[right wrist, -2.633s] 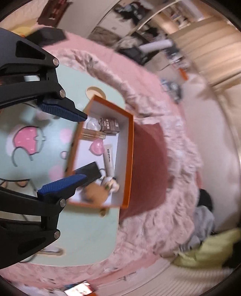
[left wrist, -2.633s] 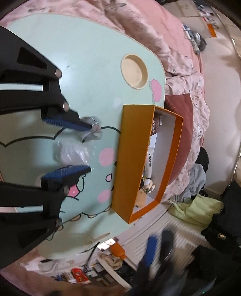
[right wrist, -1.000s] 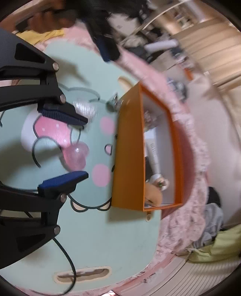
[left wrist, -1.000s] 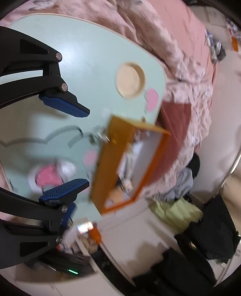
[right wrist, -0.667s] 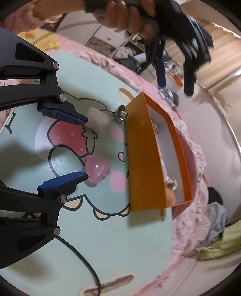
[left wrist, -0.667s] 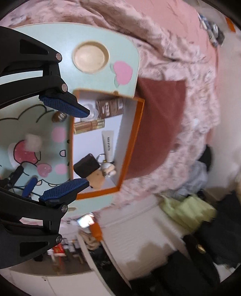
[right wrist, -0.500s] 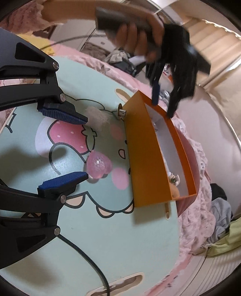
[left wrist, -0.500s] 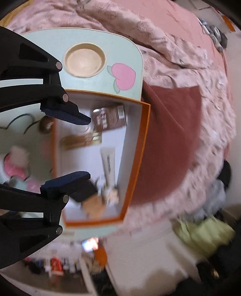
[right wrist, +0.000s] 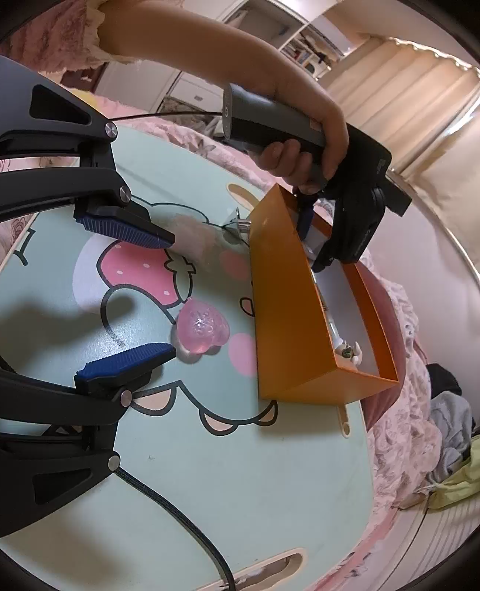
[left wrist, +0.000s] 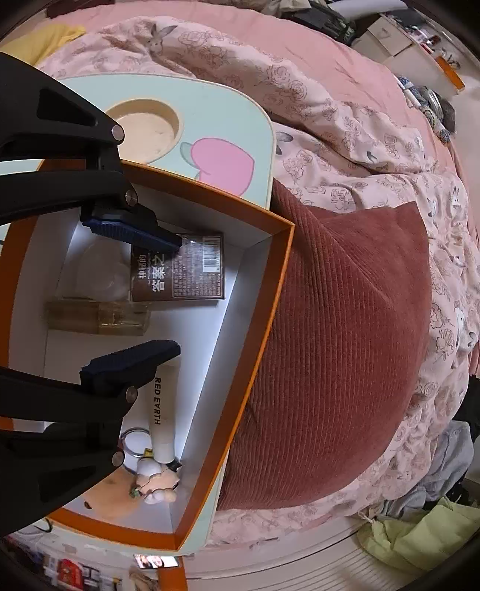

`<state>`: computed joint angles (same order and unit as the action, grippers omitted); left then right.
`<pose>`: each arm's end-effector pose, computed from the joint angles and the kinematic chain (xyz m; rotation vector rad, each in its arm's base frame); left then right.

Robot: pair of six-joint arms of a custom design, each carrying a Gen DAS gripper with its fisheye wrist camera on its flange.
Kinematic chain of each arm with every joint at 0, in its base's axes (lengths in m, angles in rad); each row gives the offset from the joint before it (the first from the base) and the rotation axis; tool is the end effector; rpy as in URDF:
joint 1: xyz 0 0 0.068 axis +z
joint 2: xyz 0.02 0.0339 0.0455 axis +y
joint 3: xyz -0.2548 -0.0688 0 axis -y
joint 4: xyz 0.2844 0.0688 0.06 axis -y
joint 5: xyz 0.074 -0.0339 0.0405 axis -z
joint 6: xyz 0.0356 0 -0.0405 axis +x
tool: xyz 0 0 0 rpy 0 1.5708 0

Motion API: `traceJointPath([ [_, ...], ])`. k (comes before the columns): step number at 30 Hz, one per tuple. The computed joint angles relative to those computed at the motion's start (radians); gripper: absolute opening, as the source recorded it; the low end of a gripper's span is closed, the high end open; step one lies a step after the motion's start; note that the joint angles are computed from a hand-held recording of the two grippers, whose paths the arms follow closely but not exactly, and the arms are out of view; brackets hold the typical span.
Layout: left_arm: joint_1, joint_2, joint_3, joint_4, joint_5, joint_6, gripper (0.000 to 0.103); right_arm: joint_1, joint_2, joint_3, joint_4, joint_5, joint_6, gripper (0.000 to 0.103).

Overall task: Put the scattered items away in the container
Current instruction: 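Reach into the orange box and grasp the brown pack with the left gripper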

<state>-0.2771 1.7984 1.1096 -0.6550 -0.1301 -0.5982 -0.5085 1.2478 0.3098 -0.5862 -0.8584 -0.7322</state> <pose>0.3473 -0.0940 0.1208 -0.4817 2.8407 0.0308 0.1531 -0.0545 0.0641 -0.3011 2.4452 0.8840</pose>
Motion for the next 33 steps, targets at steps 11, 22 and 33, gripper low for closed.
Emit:
traceJointPath([
  [11,0.041,-0.062,-0.063,0.056,0.093,0.051,0.028,0.008,0.022,0.013,0.002,0.004,0.012,0.053],
  [22,-0.004,0.035,0.048,-0.072,-0.053,-0.07,0.041,0.005,0.046,0.018,0.005,0.005,0.0,0.053],
  [33,-0.063,0.153,0.136,-0.157,-0.181,-0.076,0.042,0.005,0.03,0.012,-0.004,0.001,0.006,0.053],
])
